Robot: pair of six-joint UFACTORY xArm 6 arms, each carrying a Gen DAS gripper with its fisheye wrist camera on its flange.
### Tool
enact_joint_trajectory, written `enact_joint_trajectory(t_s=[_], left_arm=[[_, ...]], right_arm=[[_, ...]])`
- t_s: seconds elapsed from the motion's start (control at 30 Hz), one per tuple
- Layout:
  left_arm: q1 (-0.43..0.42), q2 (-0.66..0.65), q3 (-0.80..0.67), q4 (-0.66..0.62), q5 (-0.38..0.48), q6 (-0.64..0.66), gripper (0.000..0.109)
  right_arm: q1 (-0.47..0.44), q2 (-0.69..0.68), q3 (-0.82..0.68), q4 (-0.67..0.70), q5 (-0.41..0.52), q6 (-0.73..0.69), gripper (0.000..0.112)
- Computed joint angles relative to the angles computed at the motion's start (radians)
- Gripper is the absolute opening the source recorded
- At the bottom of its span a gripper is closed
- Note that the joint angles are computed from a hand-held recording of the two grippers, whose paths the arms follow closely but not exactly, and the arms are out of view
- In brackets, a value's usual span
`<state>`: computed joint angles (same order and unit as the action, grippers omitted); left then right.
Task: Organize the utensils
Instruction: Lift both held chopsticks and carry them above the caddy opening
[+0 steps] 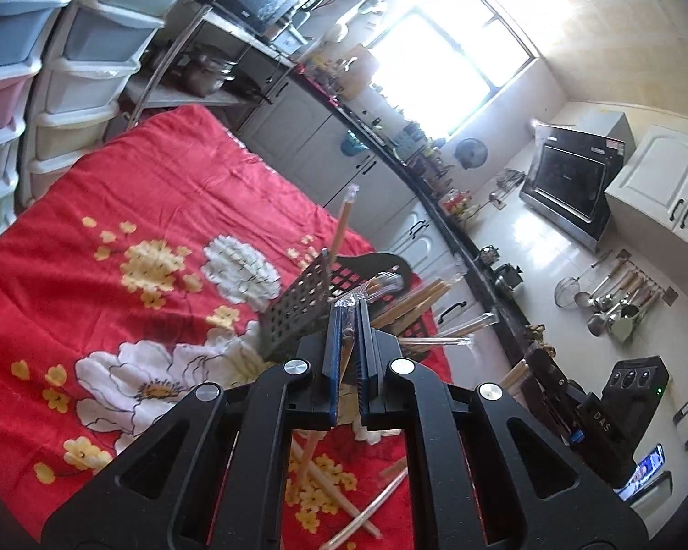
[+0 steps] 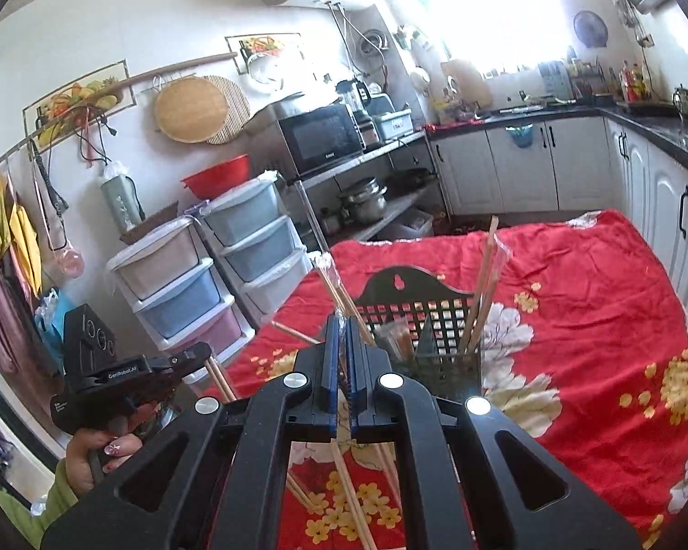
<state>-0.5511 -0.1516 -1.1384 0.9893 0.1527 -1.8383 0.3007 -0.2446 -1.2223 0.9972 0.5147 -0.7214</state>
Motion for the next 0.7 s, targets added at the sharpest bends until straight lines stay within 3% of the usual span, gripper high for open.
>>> enact_joint_trajectory(t_s=[0.7], left_arm=[[-0.045,0.093,-0.215,-0.130,0.007,0.280,0.003]], right_arm=[[-0.034,-0.008,-0.055,0.047,-0.017,-0.048,0.003]])
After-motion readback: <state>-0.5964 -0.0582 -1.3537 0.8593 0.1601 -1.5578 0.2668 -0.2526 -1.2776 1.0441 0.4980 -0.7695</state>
